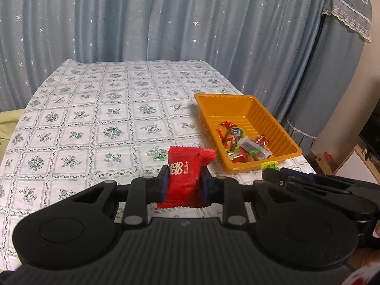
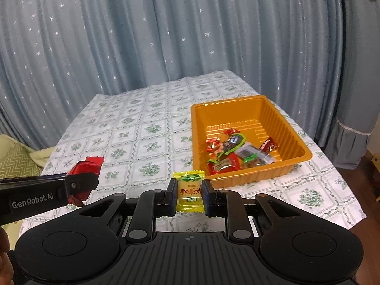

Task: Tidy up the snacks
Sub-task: 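Carry the red bag in the left tool and yellow packet in the right tool over the tray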

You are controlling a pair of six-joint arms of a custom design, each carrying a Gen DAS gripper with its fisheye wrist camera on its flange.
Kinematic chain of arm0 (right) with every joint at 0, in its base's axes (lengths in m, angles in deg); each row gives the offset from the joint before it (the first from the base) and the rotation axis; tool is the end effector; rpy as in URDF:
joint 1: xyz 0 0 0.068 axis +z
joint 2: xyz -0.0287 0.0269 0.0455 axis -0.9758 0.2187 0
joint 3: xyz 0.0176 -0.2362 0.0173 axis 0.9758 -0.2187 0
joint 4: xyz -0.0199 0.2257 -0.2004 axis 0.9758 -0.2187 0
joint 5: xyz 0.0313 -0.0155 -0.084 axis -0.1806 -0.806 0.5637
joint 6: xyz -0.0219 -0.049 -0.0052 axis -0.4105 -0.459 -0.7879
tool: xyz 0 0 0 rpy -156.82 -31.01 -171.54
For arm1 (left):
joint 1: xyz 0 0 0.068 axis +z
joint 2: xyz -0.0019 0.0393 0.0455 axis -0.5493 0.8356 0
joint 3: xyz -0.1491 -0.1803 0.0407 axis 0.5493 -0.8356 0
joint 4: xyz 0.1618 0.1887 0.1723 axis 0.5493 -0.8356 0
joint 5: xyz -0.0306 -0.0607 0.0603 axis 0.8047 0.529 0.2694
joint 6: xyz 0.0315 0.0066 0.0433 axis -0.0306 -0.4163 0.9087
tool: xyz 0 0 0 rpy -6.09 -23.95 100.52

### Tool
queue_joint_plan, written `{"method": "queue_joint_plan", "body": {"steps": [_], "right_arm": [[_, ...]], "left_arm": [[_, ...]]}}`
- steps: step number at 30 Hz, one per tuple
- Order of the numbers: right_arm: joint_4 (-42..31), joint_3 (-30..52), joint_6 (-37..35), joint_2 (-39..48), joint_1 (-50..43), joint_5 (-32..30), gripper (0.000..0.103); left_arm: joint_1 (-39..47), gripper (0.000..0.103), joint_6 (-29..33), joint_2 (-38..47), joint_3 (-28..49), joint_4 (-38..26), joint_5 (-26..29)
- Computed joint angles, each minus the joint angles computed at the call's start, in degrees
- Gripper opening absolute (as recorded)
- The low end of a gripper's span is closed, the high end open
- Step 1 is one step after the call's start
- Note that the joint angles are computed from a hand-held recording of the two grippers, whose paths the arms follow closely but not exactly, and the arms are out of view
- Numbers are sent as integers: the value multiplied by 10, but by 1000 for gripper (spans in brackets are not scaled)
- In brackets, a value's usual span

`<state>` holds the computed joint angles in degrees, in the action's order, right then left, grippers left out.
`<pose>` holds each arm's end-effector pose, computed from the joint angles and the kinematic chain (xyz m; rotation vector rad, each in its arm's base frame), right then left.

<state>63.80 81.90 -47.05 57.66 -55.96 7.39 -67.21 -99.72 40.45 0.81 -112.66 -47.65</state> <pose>0.2588 0.1080 0.1556 -0.3232 2.2141 0.4954 0.2106 -0.1211 0.1932 -0.2771 2.2493 -0.0514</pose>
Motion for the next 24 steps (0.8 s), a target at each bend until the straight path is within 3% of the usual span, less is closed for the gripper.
{"method": "queue_joint_plan", "body": {"steps": [13, 24], "right_arm": [[-12, -15, -5, -31, -41, -17, 22], [-8, -10, -9, -14, -77, -28, 21]], "left_arm": [[-27, 24, -3, 38, 25, 9, -8], [-30, 24, 14, 110, 58, 54, 13]]}}
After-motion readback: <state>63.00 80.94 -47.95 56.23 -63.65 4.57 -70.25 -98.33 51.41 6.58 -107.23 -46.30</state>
